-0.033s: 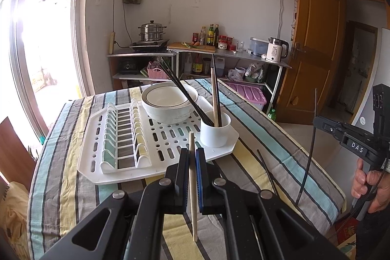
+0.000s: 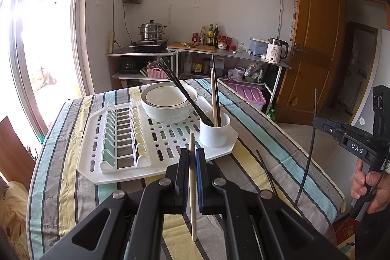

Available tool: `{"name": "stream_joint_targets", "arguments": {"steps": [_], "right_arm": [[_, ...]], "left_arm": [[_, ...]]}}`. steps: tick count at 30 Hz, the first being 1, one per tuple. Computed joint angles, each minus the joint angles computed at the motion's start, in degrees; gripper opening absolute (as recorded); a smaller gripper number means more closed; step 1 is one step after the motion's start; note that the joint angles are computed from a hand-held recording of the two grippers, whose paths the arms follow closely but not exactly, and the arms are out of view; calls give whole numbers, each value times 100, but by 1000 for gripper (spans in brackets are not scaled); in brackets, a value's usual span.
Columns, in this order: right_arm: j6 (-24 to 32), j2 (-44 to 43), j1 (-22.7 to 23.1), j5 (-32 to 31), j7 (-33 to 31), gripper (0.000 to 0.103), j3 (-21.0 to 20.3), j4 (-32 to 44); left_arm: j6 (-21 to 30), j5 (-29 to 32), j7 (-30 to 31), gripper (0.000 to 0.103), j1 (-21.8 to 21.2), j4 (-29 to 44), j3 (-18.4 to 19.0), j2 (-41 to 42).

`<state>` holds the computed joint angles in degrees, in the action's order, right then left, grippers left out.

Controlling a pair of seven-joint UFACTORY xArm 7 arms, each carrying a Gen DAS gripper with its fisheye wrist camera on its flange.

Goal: Organize utensils

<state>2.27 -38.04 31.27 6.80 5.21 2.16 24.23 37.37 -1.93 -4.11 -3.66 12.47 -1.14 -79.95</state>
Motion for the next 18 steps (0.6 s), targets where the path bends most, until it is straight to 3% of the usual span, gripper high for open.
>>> {"name": "stream_joint_targets", "arguments": {"steps": [9,18], "right_arm": [[-24,-84,13,-14,-45,5,-43,75],[-289,322,269,11,-185,5,-236,552]], "left_arm": [[-73,0,17,5,-6,165,30,164],[-667,-52,157,5,-82,778,143,1272]]}}
